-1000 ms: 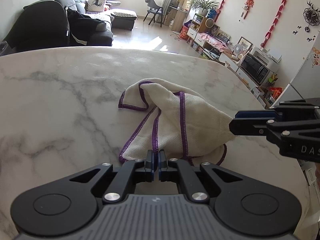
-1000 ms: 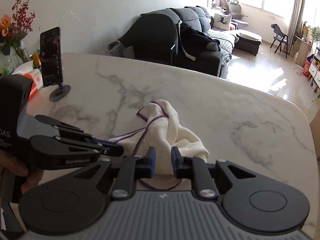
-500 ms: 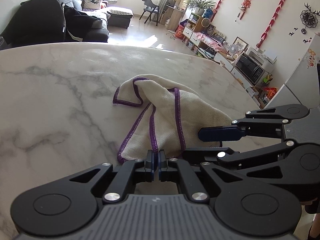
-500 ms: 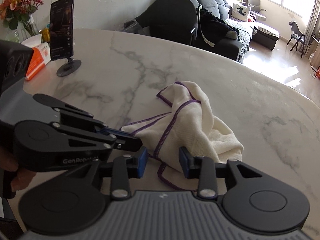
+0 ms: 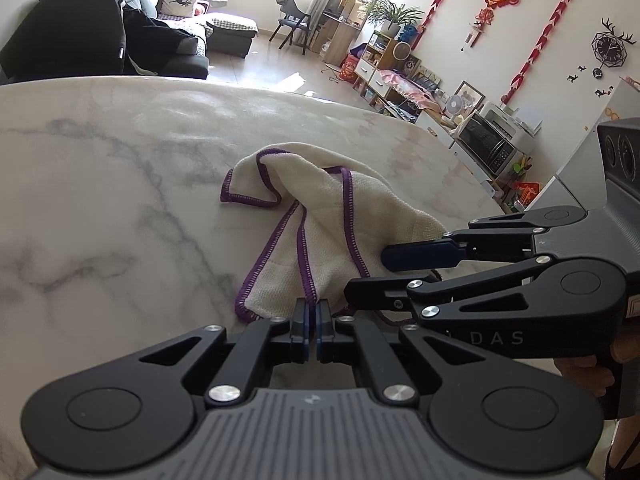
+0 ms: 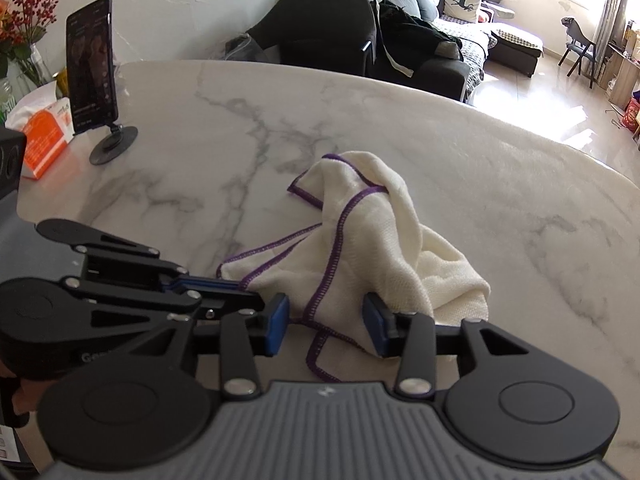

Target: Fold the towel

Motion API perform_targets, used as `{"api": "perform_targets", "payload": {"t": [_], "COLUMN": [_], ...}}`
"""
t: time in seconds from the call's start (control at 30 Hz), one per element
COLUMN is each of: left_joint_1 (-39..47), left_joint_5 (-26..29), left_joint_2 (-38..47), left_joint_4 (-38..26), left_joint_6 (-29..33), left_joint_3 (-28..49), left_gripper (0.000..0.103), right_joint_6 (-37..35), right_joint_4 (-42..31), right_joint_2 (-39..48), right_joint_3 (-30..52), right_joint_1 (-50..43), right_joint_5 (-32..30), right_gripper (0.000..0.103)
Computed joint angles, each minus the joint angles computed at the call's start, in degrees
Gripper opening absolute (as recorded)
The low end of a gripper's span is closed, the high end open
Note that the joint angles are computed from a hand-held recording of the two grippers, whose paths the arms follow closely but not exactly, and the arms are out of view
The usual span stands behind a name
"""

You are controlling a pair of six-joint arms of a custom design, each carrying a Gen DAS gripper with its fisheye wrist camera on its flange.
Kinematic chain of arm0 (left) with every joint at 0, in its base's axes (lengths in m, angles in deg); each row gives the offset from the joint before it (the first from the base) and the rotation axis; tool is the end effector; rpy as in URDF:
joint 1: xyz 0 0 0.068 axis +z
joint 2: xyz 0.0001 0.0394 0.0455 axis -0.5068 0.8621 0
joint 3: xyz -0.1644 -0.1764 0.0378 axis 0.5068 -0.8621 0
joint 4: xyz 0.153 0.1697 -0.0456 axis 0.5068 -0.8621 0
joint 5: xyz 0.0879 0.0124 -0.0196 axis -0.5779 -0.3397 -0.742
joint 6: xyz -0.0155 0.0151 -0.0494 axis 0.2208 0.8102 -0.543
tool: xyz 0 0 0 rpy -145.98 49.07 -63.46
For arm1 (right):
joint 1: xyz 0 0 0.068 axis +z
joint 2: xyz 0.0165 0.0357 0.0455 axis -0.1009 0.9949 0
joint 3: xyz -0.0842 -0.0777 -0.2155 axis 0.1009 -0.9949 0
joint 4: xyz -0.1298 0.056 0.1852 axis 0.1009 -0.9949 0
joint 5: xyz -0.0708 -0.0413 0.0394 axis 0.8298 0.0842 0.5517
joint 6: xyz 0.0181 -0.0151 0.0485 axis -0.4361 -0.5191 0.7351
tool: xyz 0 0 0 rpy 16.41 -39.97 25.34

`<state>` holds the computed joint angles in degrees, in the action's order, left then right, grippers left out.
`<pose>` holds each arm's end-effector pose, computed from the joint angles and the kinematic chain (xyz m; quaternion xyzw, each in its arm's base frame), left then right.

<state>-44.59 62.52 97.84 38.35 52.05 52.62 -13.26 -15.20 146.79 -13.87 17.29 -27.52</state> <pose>0.2673 -0.0838 0.0706 0.1785 0.8974 -0.2606 0.3080 0.2057 0.0871 0.1233 -0.1579 0.9333 0.0691 0.3150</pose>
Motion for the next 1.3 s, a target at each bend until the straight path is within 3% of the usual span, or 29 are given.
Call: {"api": "perform_targets", "payload": {"t": [0.17,0.23,0.33,0.97,1.3], "left_joint_1": [0.1,0.2,0.4,-0.7,-0.8], "left_joint_5": [0.2,0.5,0.8,-0.2,-1.6], "left_joint_2": [0.1,0.2,0.5,-0.4,-0.3], "left_joint_4": [0.4,0.4,0.3,-1.8,-4.7], "left_joint_6": [-0.1,-0.2,-0.3,-1.3,-0.9], "left_joint_3": [-0.2,-0.1,0.1,1.0,3.1], "left_gripper": [0.002,0.002,0.002,0.002,0.002], "right_joint_6": [0.0,0.3,0.7,0.6,0.1], "right_joint_4": [0.5,-0.1,-0.4,-7.1,-7.8], "right_joint_2": [-0.1,-0.5,-1.5,-17.5,-19.6], "right_joint_3": [-0.5,-0.5,-0.8,-2.1,-2.5], "right_joint_1": [0.9,0.1,-1.4,-10.7,-16.5], "right_joint_5": [1.4,0.2,-1.1,-3.1,-5.4], "right_gripper": [0.033,0.013,0.007,0.004,0.004]}}
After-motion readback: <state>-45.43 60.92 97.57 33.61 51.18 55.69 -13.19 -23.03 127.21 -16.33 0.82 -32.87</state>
